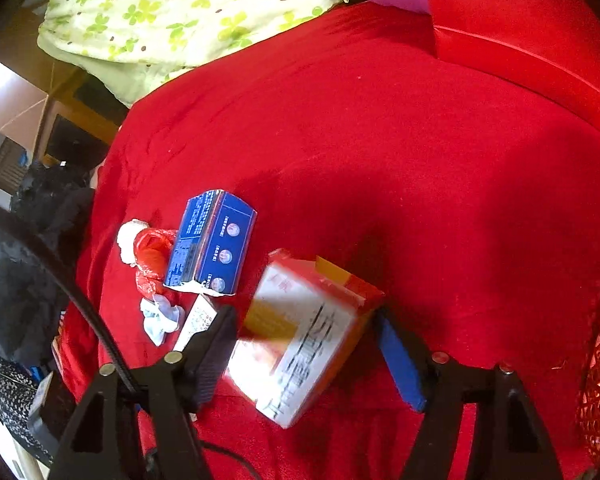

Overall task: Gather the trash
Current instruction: 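Grasp the white paper box with the left tool while the right tool lifts the medicine box, then carry both boxes over the red mesh basket and open both tools to drop them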

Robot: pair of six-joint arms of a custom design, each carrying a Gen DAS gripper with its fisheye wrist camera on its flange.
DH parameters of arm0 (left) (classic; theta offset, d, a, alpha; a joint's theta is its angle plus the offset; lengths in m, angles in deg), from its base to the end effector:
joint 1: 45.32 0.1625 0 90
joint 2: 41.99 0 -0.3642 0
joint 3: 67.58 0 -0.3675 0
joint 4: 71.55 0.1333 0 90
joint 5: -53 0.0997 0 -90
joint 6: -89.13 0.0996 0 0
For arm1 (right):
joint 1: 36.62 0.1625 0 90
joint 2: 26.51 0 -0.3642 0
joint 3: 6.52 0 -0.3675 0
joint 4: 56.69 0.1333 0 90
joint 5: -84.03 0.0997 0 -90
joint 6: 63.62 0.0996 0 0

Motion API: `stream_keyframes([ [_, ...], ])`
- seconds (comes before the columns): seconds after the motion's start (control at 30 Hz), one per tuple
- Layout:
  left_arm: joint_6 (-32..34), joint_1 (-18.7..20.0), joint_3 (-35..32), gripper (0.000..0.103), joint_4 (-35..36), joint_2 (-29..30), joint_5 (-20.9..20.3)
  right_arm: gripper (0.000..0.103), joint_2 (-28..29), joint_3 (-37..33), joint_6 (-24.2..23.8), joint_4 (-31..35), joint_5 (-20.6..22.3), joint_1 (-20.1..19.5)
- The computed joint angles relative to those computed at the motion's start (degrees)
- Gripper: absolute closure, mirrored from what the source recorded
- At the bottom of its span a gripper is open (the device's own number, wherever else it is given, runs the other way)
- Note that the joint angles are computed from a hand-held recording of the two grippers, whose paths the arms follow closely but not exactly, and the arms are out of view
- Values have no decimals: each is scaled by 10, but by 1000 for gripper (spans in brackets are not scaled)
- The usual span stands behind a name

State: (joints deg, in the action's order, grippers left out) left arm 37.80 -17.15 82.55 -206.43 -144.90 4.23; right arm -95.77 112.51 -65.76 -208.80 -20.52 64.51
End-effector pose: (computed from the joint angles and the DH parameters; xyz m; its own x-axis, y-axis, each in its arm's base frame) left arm -0.1395 -0.3004 0.1688 -0.8947 0.0539 -0.4434 0.2917 0.8223 -0.4886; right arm 0.1997 -0.4543 0.1497 -0.9524 -0.1699 0.2532 -0.2243 0.9528 -0.2044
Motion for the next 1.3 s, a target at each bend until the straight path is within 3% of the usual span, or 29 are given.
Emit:
stream_keyframes([
  [0.1, 3, 6, -9, 22, -13, 20, 32, 27, 0, -1, -1, 4, 6, -1],
  [0.33, 12, 29, -58, 22, -24, 141, 45, 27, 30, 0, 20, -33, -23, 12],
  [0.43, -9, 33, -64, 23, -22, 157, 49, 29, 37, 1, 18, -41, -29, 12],
  [0.5, -27, 28, -60, 36, -7, 146, 54, 35, 37, 4, -1, -50, -22, 10],
  [0.53, -37, 27, -62, 49, 3, 144, 57, 38, 37, 7, -14, -57, -21, 11],
  [0.63, -60, 19, -64, 56, 25, 134, 57, 43, 31, 16, -41, -76, -29, 18],
  [0.73, -99, -12, -59, 59, 93, 94, 67, 54, 17, 26, -69, -83, -14, 20],
  [0.97, -153, -83, -68, 59, 170, 76, 96, 55, -18, 55, -119, -109, -7, 33],
  [1.13, -221, -134, -70, 59, 271, 40, 129, 55, -43, 78, -154, -143, 9, 39],
  [1.3, -337, -185, -88, 59, 436, 11, 153, 55, -96, 106, -200, -173, 49, 41],
])
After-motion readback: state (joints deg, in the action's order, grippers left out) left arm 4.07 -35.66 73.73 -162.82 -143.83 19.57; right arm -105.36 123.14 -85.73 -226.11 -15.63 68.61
